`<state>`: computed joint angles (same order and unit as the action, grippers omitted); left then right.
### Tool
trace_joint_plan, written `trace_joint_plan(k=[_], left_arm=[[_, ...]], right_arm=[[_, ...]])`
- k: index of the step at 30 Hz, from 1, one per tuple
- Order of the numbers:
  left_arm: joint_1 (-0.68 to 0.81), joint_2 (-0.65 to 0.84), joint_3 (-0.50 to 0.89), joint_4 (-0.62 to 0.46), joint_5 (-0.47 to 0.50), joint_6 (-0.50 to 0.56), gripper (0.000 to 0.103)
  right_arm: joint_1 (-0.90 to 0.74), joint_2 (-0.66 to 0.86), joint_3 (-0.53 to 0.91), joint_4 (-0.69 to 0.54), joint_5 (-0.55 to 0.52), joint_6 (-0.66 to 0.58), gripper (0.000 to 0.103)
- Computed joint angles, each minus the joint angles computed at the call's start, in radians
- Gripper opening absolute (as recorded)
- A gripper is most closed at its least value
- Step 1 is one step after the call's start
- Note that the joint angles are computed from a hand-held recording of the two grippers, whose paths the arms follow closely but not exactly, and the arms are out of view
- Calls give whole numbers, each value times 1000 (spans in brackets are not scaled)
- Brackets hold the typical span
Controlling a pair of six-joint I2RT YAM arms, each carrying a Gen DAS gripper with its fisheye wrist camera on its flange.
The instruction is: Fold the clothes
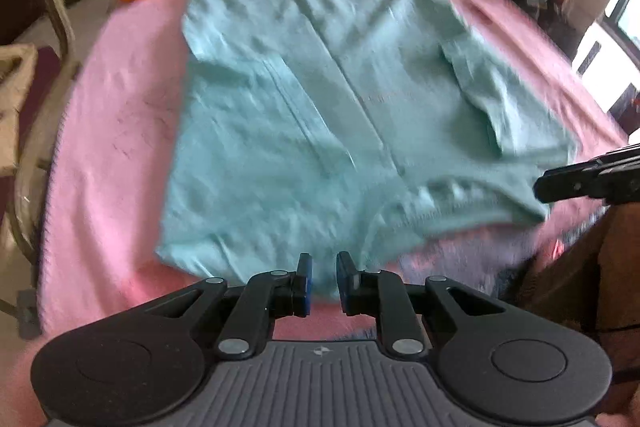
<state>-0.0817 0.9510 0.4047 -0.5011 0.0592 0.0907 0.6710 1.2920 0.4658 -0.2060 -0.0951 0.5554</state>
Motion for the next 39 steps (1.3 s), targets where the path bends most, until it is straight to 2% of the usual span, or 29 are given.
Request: trace_joint_plan(k=[2,5,7,9,10,11,13,17,21,26,32,33,35,36,37,39], left_arm=[[88,-35,36,-4,38,39,18],[204,-3,139,32,102,58,18],[255,63,216,89,128,48,18],[285,167,305,157,135,22,20],[288,230,349,198,130,11,26],[287,306,398,241,119,-1,28],[277,468,508,297,88,-22,35],[235,795,758,338,18,-45,42],[203,1102,1047,313,-56,-44,47],[196,1396,1384,221,-56,-59,49],[159,1582,1601,217,-108,41,50],[157,1608,1636,212,-115,53,49],[158,1634,1663,232,-116,66,37],[160,1648,1680,234,-113,73,25],[163,1665,1704,224,-107,79,4],[164,1684,1726,226,-116,75,2]], right_arm=[[-34,-68,24,-22,-9,-14,17],[-117,-155,99,-65,-25,-44,20],[-194,-171,159,-63,-57,-63,30],[-279,-140,225,-31,-101,-73,31],[-322,-107,256,-4,-123,-82,33],[-362,-64,289,27,-135,-91,35],[-412,64,355,115,-122,-88,47],[-474,356,555,205,-71,-13,47],[-525,642,751,224,-53,48,38],[-554,917,957,268,-33,96,38],[-564,1131,1161,272,-6,123,32],[-564,1157,1189,268,-7,118,31],[-562,1195,1230,271,-13,105,29],[-560,1211,1247,273,-14,97,28],[-554,1223,1264,271,-8,86,28],[-542,1255,1313,239,14,73,28]])
